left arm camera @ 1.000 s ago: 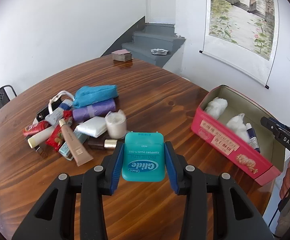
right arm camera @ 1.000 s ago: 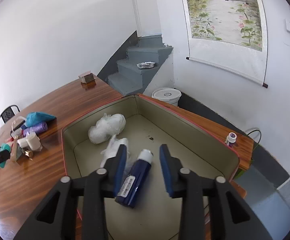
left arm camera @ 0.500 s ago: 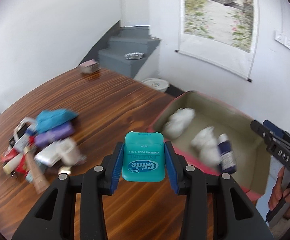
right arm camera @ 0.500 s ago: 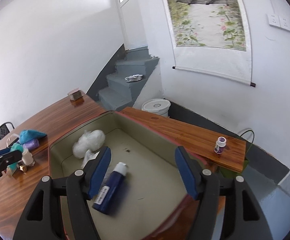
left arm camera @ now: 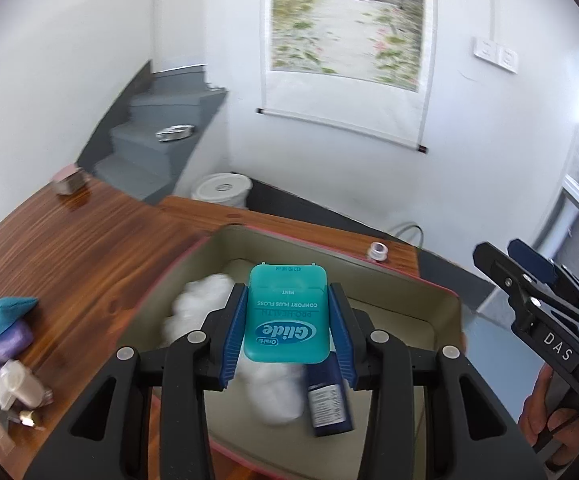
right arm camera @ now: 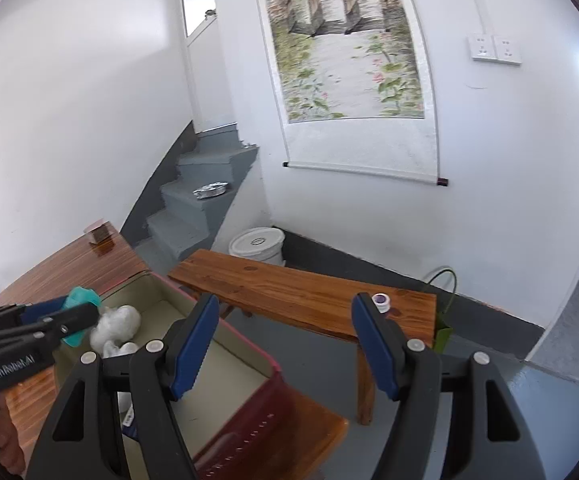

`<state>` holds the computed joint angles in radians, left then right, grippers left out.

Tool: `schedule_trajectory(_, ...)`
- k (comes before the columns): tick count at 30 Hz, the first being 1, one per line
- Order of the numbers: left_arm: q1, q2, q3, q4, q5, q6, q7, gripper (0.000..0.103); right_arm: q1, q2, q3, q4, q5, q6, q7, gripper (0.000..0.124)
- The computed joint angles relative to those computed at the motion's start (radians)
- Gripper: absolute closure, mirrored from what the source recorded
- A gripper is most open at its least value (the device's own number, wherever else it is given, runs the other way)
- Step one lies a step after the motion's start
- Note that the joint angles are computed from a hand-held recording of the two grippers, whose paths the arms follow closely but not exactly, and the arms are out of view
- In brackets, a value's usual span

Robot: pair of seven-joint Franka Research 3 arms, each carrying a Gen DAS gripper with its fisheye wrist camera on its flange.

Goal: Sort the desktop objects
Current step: 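Open both tools over the tin to drop the Glide box and bottle, then move both open tools back over the pile of items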

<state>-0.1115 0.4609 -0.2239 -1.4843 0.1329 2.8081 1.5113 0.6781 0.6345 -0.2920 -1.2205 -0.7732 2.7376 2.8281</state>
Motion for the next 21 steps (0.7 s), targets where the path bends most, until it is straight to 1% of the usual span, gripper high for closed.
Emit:
schedule_trajectory(2, 0.009, 0.014, -0.026, 0.020, -0.012, -0.029, 0.044, 0.058, -0.005, 0.001, 0.005, 0.001, 0.011, -0.008, -0.003, 0.050)
schedule_trajectory(3, 0.009, 0.015, -0.032, 0.023, -0.017, -0.040, 0.060, 0.050, -0.011, 0.004, 0.012, 0.005, 0.022, -0.010, -0.011, 0.049)
schedule_trajectory(4, 0.007, 0.012, -0.034, 0.017, -0.019, -0.036, 0.069, 0.044, -0.017, 0.006, 0.018, 0.007, 0.034, -0.006, -0.018, 0.049)
schedule_trajectory(5, 0.001, 0.004, -0.028, 0.004, -0.014, -0.018, 0.071, 0.034, -0.019, 0.008, 0.020, 0.009, 0.042, -0.001, -0.021, 0.049)
schedule_trajectory(6, -0.005, -0.013, -0.017, -0.024, -0.002, 0.016, 0.066, 0.028, -0.015, 0.008, 0.014, 0.008, 0.042, 0.001, -0.017, 0.049)
schedule_trajectory(8, -0.018, -0.046, 0.006, -0.072, 0.029, 0.067, 0.048, 0.022, -0.003, 0.010, 0.002, 0.014, 0.035, 0.002, -0.006, 0.047)
schedule_trajectory(9, -0.020, -0.057, 0.013, -0.087, 0.039, 0.078, 0.038, 0.020, 0.002, 0.009, -0.004, 0.012, 0.030, 0.005, 0.001, 0.045)
schedule_trajectory(14, -0.035, -0.108, 0.067, -0.146, 0.107, 0.102, -0.048, 0.020, 0.028, 0.013, -0.018, 0.018, -0.001, 0.008, 0.018, 0.045)
schedule_trajectory(19, -0.031, -0.173, 0.118, -0.228, 0.178, 0.126, -0.172, 0.020, 0.019, 0.042, 0.014, 0.060, 0.032, 0.035, -0.032, 0.045)
schedule_trajectory(21, -0.034, -0.213, 0.150, -0.279, 0.233, 0.138, -0.244, 0.020, 0.008, 0.069, 0.044, 0.099, 0.077, 0.038, -0.088, 0.045)
